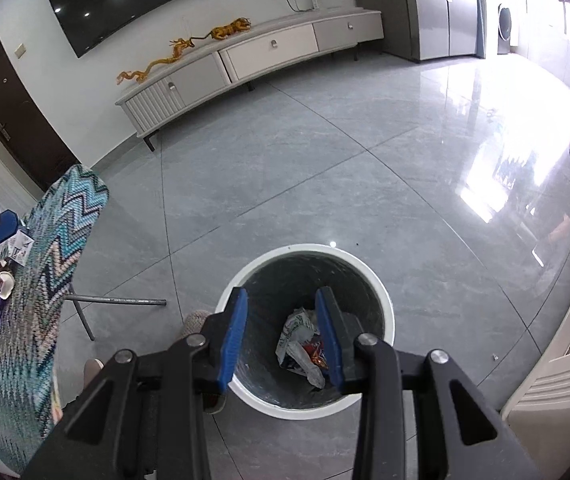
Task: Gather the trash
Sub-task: 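Move both open tools back toward the blanket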
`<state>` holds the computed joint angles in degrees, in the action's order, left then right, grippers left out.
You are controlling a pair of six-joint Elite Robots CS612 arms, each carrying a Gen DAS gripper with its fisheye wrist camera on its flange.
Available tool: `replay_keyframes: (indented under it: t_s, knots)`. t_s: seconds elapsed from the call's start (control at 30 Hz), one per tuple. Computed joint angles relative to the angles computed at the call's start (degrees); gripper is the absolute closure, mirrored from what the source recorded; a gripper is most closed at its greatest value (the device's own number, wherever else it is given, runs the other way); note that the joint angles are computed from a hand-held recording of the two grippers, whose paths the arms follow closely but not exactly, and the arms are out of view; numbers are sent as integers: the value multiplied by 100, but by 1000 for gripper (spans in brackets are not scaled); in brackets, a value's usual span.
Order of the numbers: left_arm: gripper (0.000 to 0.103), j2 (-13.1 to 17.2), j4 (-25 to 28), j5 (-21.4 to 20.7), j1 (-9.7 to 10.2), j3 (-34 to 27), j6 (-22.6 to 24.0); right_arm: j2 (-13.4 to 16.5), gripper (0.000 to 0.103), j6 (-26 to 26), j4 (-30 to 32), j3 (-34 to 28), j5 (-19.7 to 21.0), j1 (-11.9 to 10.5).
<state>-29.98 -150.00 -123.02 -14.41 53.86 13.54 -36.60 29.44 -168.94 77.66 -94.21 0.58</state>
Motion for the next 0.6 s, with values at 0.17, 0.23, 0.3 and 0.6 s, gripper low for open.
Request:
replay_keyframes:
  t_s: [0.17,0.23,0.3,0.6]
  knots:
    - [49,-374,-777,179,209,563,30,-105,69,-408,-98,-201,-102,217]
    - [45,-470,-1024,241,320,701,-62,-119,68,-572,-99,-347,-123,314]
    - [43,-539,-1225,254,450,800,-164,-134,68,-742,-140,-488,-112,422]
    - [32,-621,-2069,515,1053,1056,-803,-104,60,-1429,-250,-1074,110,821]
